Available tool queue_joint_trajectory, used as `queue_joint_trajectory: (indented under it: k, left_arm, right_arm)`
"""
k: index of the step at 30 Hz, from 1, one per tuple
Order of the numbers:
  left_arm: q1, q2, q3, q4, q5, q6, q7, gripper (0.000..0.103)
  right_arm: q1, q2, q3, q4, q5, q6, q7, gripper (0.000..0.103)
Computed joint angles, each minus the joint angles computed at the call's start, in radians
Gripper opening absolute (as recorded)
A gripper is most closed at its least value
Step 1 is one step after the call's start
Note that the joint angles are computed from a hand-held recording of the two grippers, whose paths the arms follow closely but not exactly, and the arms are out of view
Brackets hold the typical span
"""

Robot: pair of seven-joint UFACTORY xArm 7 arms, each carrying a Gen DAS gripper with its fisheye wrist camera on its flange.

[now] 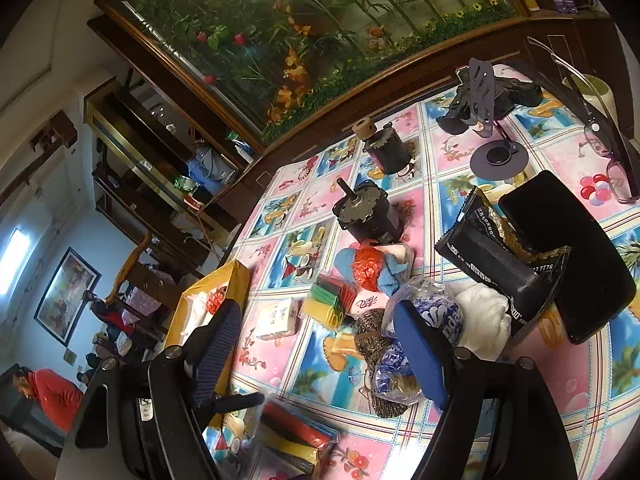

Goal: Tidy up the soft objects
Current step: 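Grasp the brown knit item with the right gripper while the left holds the sponge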

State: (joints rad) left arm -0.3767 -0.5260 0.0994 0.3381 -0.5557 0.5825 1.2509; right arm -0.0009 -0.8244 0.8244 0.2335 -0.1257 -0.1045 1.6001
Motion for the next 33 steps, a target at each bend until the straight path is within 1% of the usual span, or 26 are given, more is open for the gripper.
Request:
queue_joint_trajectory:
  k: [2,5,6,7,8,10,12,13,15,18,20,22,23,26,28,29,33]
  left_arm:
    - [-0.008,0.029,-0.006,0.008,-0.009,-0.013,-0.006,0.102]
    - [-0.035,0.047,0.019,0.006,-0.100,-0.047,0.003,0.101]
    - [-0.039,0.055,0.021,0.006,-0.126,-0.061,0.002,0.099]
    - [-0.041,0.055,0.023,0.002,-0.150,-0.075,0.003,0.091]
    - [-0.040,0.052,0.029,0.001,-0.166,-0.078,0.006,0.087]
    - [-0.028,0.046,0.036,-0.003,-0.193,-0.087,-0.001,0.084]
    - [-0.012,0.042,0.034,-0.004,-0.200,-0.095,-0.020,0.083]
    - [-0.008,0.038,0.036,-0.007,-0.205,-0.104,-0.022,0.082]
    - [-0.007,0.038,0.045,-0.010,-0.214,-0.118,-0.015,0.082]
    - [-0.004,0.056,0.069,0.005,-0.235,-0.095,0.003,0.082]
    - [0.003,0.065,0.070,0.013,-0.249,-0.080,0.014,0.082]
    - [0.012,0.060,0.063,0.008,-0.261,-0.077,0.025,0.082]
    - [0.015,0.057,0.061,0.006,-0.267,-0.077,0.032,0.082]
    - [0.023,0.057,0.058,0.007,-0.280,-0.065,0.040,0.082]
    - [0.031,0.058,0.058,0.011,-0.288,-0.053,0.044,0.082]
    - [0.035,0.057,0.057,0.011,-0.291,-0.047,0.044,0.082]
    - [0.050,0.063,0.056,0.020,-0.313,-0.032,0.051,0.081]
  right_arm:
    - [0.005,0.007,-0.001,0.001,-0.002,-0.007,-0.003,0.083]
    - [-0.005,0.046,0.009,0.013,-0.006,-0.037,-0.015,0.083]
    - [-0.011,0.068,0.014,0.018,-0.008,-0.057,-0.024,0.083]
    - [-0.021,0.096,0.022,0.027,-0.009,-0.078,-0.038,0.083]
    - [-0.027,0.118,0.028,0.035,-0.006,-0.091,-0.052,0.083]
    - [-0.046,0.166,0.048,0.051,0.003,-0.119,-0.083,0.083]
    - [-0.059,0.221,0.063,0.073,0.012,-0.128,-0.117,0.083]
    - [-0.061,0.233,0.070,0.084,0.020,-0.109,-0.131,0.083]
    - [-0.061,0.231,0.080,0.107,0.031,-0.026,-0.148,0.083]
    - [-0.080,0.217,0.100,0.151,-0.001,0.136,-0.135,0.083]
    - [-0.100,0.215,0.126,0.202,-0.040,0.289,-0.123,0.082]
    - [-0.128,0.218,0.154,0.244,-0.090,0.392,-0.117,0.082]
    - [-0.143,0.237,0.165,0.261,-0.115,0.413,-0.118,0.082]
    - [-0.179,0.323,0.182,0.293,-0.174,0.433,-0.116,0.082]
    - [-0.203,0.356,0.200,0.299,-0.207,0.445,-0.085,0.063]
    - [-0.205,0.365,0.198,0.298,-0.221,0.449,-0.075,0.045]
    - [-0.183,0.352,0.176,0.280,-0.277,0.408,-0.022,0.045]
